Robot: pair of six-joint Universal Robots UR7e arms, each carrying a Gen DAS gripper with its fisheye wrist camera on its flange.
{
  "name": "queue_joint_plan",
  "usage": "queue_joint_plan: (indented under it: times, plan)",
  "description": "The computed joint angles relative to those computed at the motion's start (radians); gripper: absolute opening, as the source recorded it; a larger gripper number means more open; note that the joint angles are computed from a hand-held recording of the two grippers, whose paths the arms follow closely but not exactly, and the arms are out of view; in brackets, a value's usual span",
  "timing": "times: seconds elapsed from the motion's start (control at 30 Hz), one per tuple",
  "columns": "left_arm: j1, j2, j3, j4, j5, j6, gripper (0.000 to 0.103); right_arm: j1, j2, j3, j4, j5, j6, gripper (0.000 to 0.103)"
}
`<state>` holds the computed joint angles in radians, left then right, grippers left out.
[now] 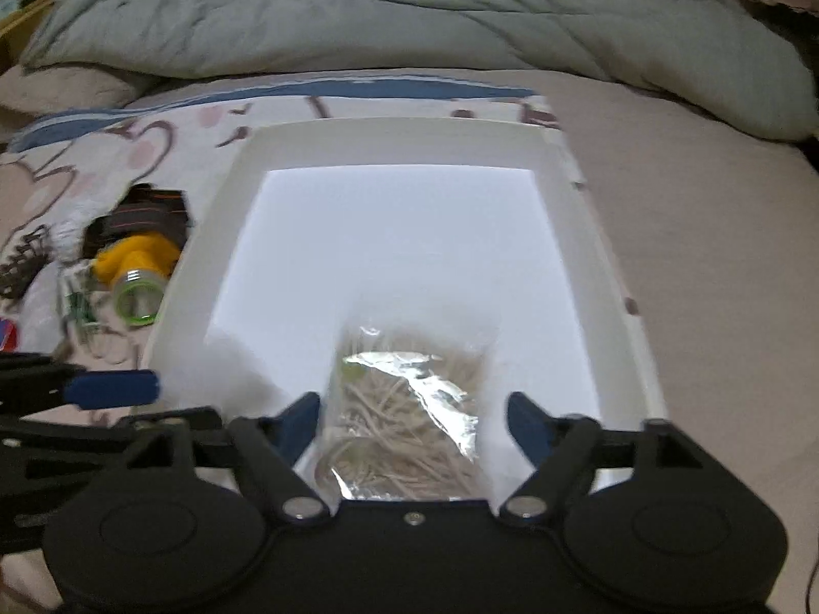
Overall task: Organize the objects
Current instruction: 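Lower both bags into the white tray and open both grippers, then withdraw both tools from the tray back over the remaining items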
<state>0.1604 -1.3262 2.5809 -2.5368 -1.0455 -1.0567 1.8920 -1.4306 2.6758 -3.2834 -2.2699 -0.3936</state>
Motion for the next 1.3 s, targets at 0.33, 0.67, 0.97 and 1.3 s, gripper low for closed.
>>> queue_joint_plan:
  times: [0.33, 0.67, 0.97, 1.3]
  plan:
    - [-0.037, -0.028, -0.019, 0.075, 0.011, -0.033, 0.065, -0.012, -0.137, 0.015, 0.079, 0.037, 0.055, 0.083]
    - [-0.073, -0.123, -0.044, 0.201, 0.054, -0.077, 0.065, 0.049, -0.253, 0.018, 0.142, 0.039, 0.118, 0.085]
    - [-0.121, -0.216, -0.057, 0.337, 0.103, -0.127, 0.066, 0.113, -0.353, 0.027, 0.188, 0.021, 0.149, 0.089]
    - [-0.183, -0.271, -0.066, 0.486, 0.164, -0.183, 0.096, 0.184, -0.382, 0.047, 0.146, -0.026, 0.148, 0.099]
